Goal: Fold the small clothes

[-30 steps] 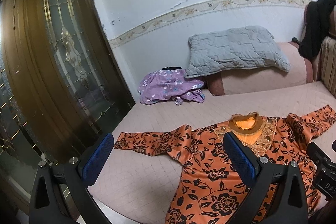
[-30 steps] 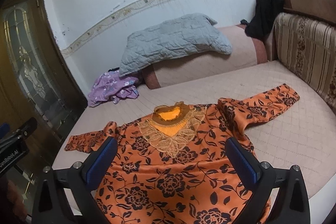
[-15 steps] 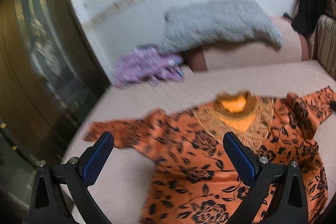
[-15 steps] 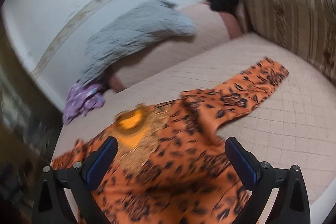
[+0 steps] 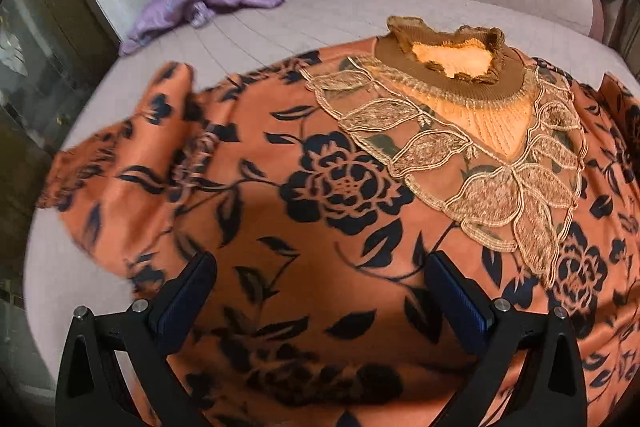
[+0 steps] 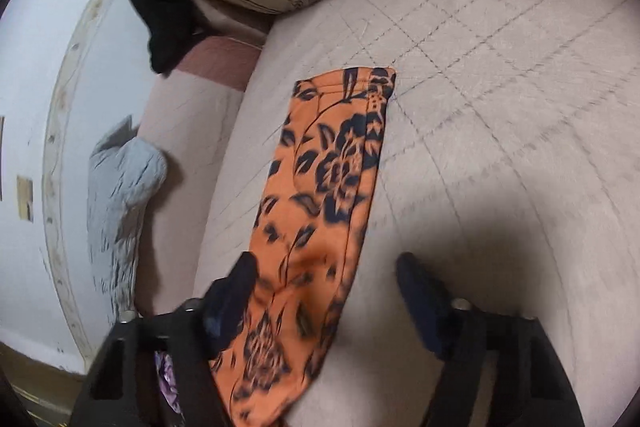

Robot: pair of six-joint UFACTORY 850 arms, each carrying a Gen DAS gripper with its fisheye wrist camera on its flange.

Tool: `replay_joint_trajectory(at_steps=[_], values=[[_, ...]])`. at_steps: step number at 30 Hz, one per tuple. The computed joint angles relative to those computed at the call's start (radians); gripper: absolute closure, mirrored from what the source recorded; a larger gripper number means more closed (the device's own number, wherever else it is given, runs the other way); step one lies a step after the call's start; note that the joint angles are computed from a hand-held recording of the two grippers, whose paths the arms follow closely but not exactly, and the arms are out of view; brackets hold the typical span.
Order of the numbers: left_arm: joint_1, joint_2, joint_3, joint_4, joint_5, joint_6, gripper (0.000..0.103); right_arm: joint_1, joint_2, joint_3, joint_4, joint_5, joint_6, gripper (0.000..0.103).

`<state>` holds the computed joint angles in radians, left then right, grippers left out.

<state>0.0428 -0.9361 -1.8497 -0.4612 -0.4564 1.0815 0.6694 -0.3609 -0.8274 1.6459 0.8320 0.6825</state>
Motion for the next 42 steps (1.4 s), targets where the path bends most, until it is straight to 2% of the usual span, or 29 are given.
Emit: replay_joint_trajectory(at_steps=[3, 6, 7, 8, 10, 11, 14, 17, 22, 25, 28, 31, 37, 40, 42], values=[[0.003, -0.011, -0.011, -0.029, -0.018, 0.017, 0.0, -0.057, -0.012, -0.026, 0.04, -0.019, -0.136, 0.031], [0.019, -0.055, -0.072, -0.073, -0.099, -0.015, 0.0, -0.096, -0.036, -0.062, 0.109, -0.025, -0.302, 0.032], [0.024, -0.051, -0.061, -0.112, -0.093, 0.014, 0.0, -0.106, -0.043, -0.076, 0.128, -0.026, -0.352, 0.033], [0.023, -0.043, -0.043, -0.122, -0.075, 0.031, 0.0, -0.119, -0.051, -0.089, 0.149, -0.033, -0.414, 0.038], [0.021, -0.025, -0.006, -0.148, -0.039, 0.061, 0.0, -0.128, -0.06, -0.101, 0.164, -0.035, -0.47, 0.066], [0.022, -0.022, 0.002, -0.162, -0.037, 0.071, 0.0, -0.137, -0.064, -0.099, 0.137, -0.055, -0.457, 0.086], [0.021, -0.013, 0.02, -0.166, -0.038, 0.075, 0.0, -0.123, -0.056, -0.079, 0.079, -0.053, -0.369, 0.093], [0.024, -0.007, 0.029, -0.165, -0.043, 0.085, 0.0, -0.1, -0.043, -0.098, 0.045, 0.001, -0.383, 0.095], [0.023, -0.065, -0.102, -0.059, -0.114, -0.02, 0.0, -0.059, -0.042, -0.197, -0.002, 0.112, -0.493, 0.095], [0.032, -0.045, -0.092, -0.111, -0.078, 0.018, 0.0, -0.027, -0.056, -0.271, -0.065, 0.15, -0.541, 0.095], [0.051, -0.013, -0.068, -0.246, -0.023, 0.131, 0.0, 0.003, -0.087, -0.358, -0.128, 0.146, -0.586, 0.095], [0.075, -0.015, -0.098, -0.306, -0.006, 0.156, 0.0, 0.022, -0.136, -0.454, -0.191, 0.11, -0.613, 0.095], [0.128, -0.111, -0.289, -0.204, -0.076, -0.066, 0.0, 0.039, -0.299, -0.709, -0.305, -0.007, -0.643, 0.095], [0.148, -0.126, -0.313, -0.207, -0.044, -0.084, 0.0, 0.048, -0.424, -0.896, -0.259, -0.1, -0.763, 0.095], [0.156, -0.138, -0.328, -0.195, -0.026, -0.09, 0.0, 0.043, -0.536, -1.071, -0.133, -0.197, -0.928, 0.091]])
